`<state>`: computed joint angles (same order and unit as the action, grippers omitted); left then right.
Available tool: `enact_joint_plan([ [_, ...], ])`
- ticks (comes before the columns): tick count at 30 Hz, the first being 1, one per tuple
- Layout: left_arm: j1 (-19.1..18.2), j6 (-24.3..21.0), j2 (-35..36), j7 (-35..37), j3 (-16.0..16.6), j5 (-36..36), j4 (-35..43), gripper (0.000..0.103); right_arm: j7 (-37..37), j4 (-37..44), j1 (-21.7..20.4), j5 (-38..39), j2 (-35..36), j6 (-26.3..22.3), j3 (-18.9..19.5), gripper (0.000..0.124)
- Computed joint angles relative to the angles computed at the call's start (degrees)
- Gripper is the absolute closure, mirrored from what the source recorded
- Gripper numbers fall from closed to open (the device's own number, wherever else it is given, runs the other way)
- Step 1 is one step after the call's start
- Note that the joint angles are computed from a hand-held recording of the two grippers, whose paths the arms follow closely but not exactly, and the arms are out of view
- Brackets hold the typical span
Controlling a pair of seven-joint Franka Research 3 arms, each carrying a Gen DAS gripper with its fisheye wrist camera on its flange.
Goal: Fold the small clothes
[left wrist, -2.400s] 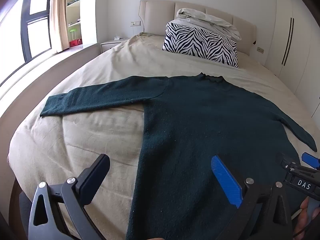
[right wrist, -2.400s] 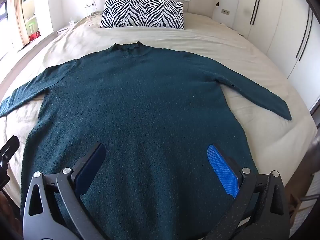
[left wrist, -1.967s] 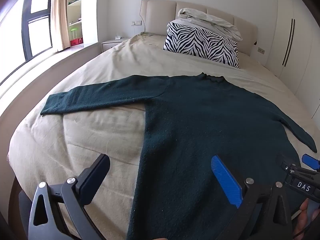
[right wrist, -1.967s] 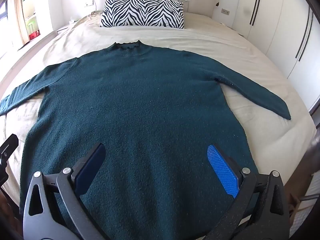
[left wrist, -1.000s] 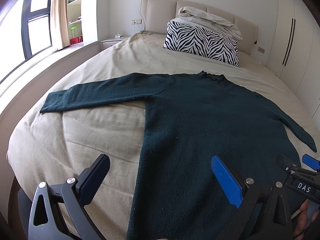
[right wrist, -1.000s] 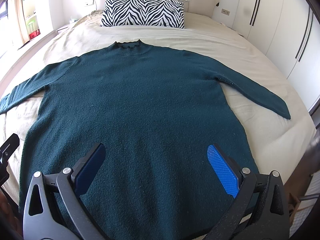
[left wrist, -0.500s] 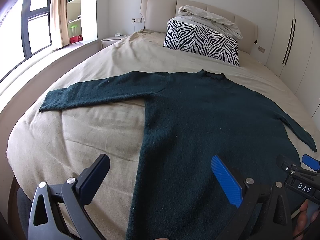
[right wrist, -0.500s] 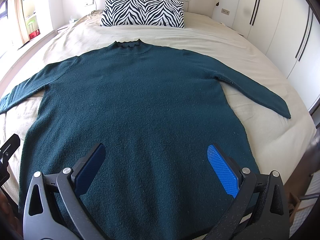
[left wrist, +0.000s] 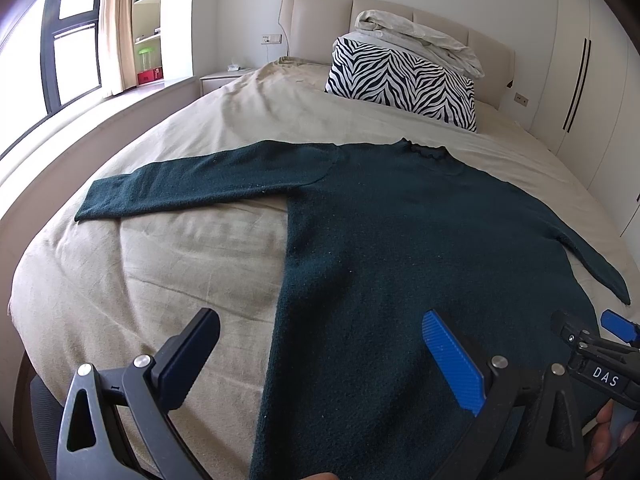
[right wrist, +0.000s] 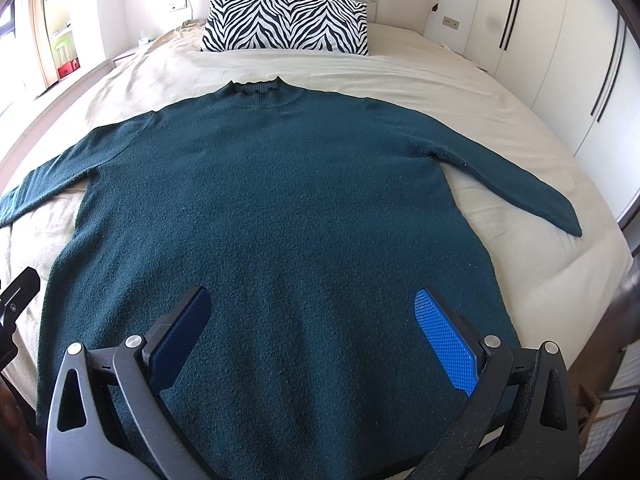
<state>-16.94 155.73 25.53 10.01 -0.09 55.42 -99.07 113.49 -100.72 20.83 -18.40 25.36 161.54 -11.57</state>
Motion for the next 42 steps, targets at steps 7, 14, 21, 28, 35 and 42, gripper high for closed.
enact_joint_plan([
  [7,0.03,0.05,0.02,0.14,0.00,-0.20,0.02,0.000,0.07,-0.26,0.15,-0.17,0.00,0.15,-0.13,0.021],
  [14,0.14,0.20,0.21,0.89,-0.31,-1.27,0.51,0.000,0.30,-0.76,0.35,-0.49,-0.16,0.42,-0.32,0.021],
  [21,0.11,1.08,0.04,1.08,-0.16,-1.78,0.24,0.000,0.23,-0.70,0.32,-0.45,-0.12,0.37,-0.27,0.021],
  [28,0.77,2.35,-0.05,2.19,-0.75,-4.17,-0.13,0.000,0.40,-0.55,0.47,-0.56,0.12,0.34,-0.25,0.021],
  [35,0.99,4.06,-0.31,3.02,-0.31,-5.82,-1.08,0.000,0.46,-0.41,0.69,-0.66,0.29,0.23,-0.37,0.021],
  [42,3.15,6.49,-0.29,6.43,-1.06,-9.30,-1.92,0.000,-0.74,0.73,0.20,0.06,0.82,-0.51,0.56,0.021],
])
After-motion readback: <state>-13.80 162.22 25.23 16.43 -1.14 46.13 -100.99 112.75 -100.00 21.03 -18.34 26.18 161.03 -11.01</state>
